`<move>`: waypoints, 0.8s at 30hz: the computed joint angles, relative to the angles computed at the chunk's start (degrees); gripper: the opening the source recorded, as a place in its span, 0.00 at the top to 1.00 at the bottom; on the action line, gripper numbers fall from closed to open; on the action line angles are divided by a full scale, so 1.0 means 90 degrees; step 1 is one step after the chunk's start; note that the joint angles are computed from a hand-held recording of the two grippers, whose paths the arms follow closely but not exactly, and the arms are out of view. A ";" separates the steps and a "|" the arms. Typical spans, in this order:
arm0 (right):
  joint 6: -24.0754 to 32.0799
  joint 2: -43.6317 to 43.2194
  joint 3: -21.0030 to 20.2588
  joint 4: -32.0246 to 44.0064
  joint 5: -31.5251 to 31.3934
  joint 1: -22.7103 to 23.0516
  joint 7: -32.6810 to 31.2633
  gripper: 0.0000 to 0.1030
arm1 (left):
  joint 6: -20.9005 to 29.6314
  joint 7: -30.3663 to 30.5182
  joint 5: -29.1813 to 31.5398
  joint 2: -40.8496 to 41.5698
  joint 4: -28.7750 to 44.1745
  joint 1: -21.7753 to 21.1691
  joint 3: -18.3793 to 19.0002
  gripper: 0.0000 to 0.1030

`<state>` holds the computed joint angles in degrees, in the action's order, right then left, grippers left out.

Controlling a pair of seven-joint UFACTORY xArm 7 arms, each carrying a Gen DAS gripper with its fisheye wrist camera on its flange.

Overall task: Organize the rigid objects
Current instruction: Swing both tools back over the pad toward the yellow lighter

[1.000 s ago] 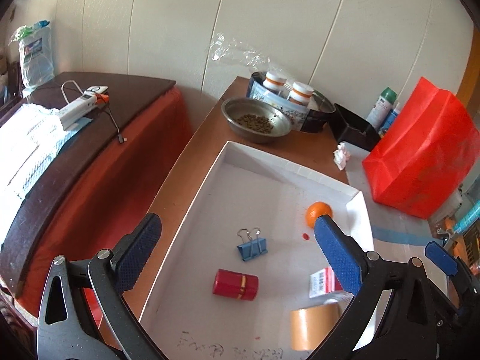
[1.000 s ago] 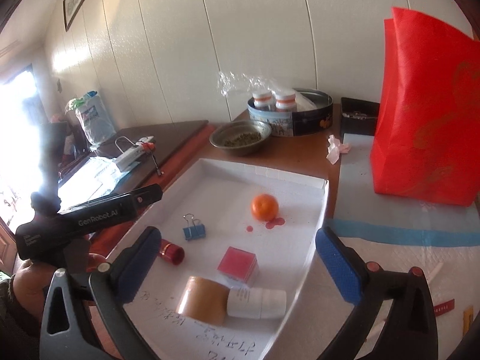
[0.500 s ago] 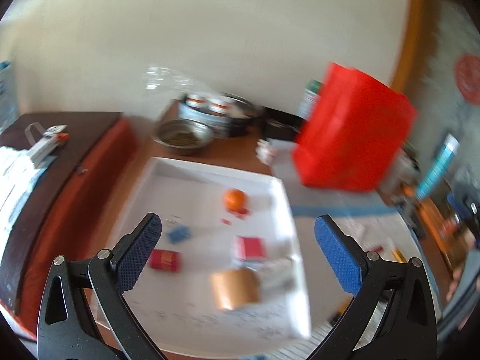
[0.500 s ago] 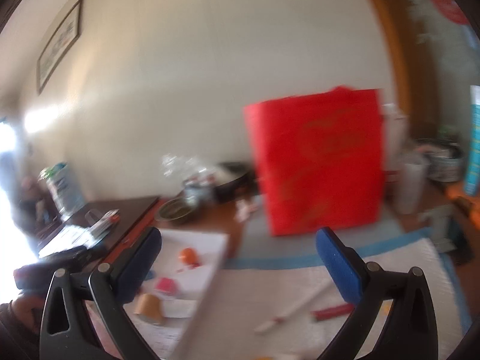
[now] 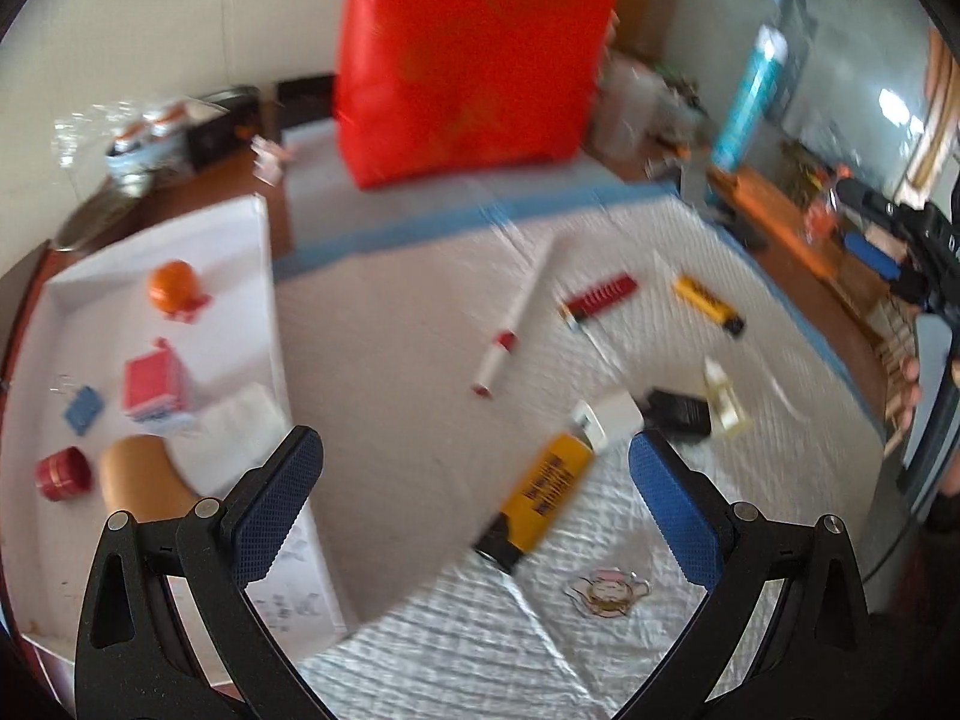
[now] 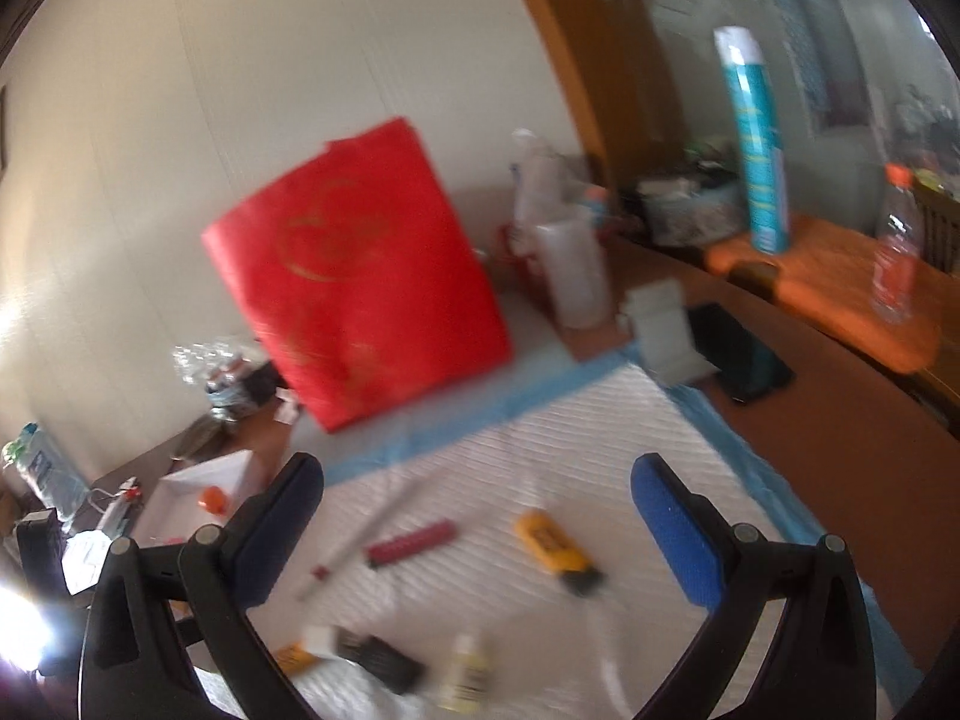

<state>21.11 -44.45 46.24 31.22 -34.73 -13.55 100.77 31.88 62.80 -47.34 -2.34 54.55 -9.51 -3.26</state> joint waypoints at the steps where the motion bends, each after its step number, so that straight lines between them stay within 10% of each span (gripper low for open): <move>1: 0.0001 -0.0025 -0.0107 -0.0110 0.0020 0.0102 -0.0058 0.00 | -0.0093 -0.0087 0.0175 0.0040 -0.0022 -0.0030 -0.0048 0.00; 12: -0.0095 0.0877 -0.1526 -0.0685 0.0085 0.1188 -0.1462 0.08 | -0.0644 -0.0876 0.1149 0.0289 -0.0205 -0.0125 -0.0187 0.11; 24: -0.1009 0.2700 -0.1756 -0.0099 -0.0904 0.0625 -0.1894 0.20 | -0.0598 -0.0893 0.2048 0.0439 -0.0233 -0.0227 -0.0320 0.29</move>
<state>12.03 -20.15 30.43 30.33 -42.87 -7.92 83.72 26.49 54.76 -28.91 1.61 52.45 -11.56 -6.14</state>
